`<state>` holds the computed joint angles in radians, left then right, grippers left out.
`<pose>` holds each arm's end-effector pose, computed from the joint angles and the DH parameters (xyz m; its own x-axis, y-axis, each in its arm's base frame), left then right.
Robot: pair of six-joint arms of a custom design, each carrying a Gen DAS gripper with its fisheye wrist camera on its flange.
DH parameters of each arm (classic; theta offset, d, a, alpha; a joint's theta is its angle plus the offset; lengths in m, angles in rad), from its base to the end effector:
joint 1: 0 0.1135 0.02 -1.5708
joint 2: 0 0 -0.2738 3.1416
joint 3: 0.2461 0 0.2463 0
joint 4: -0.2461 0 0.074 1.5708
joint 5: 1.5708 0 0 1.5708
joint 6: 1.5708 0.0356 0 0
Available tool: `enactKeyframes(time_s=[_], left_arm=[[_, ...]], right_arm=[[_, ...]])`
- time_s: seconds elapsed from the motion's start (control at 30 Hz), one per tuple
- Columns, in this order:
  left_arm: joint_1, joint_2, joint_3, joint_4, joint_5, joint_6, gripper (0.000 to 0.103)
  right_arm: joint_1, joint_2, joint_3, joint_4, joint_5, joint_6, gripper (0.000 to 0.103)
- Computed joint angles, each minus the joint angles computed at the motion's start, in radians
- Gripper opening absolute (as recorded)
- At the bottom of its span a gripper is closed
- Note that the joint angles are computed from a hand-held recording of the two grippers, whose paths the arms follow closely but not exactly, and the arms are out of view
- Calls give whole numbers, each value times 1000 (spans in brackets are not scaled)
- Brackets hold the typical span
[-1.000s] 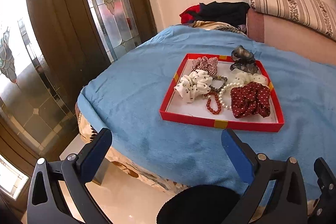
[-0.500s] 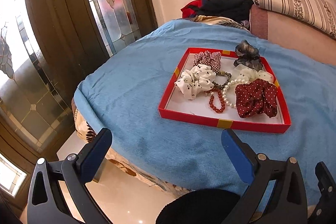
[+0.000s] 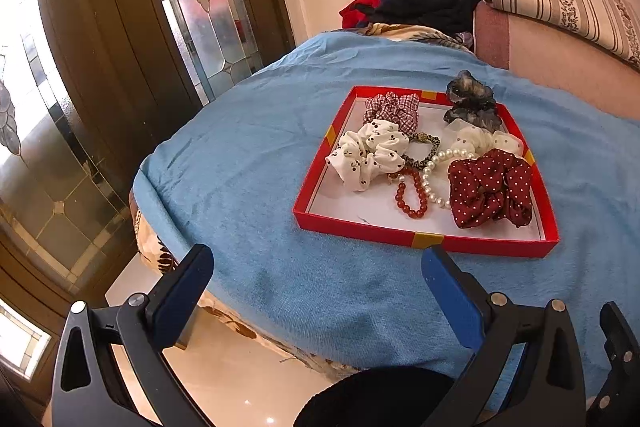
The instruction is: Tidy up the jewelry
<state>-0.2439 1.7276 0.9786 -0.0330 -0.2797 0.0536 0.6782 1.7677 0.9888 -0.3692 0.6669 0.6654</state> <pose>0.3472 -0.0763 0.1890 -0.6806 0.2224 -0.6981 0.0786 0.9695 0.2323 0.2689 0.1884 0.1639 -0.7410 0.0259 -0.6710 0.2061 0.9598 -0.1905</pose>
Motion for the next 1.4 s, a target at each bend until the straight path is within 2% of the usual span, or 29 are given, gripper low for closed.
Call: enactKeyframes(time_s=[1.03,1.27,1.4], left_arm=[[26,1,3,10,13,-7,103],[27,-11,26,-2,-3,-7,103],[39,-1,65,-52,30,-9,103]], right_arm=[[13,18,18,-20,13,9,94],[4,2,0,8,-1,14,94],[0,-6,-7,26,1,16,94]])
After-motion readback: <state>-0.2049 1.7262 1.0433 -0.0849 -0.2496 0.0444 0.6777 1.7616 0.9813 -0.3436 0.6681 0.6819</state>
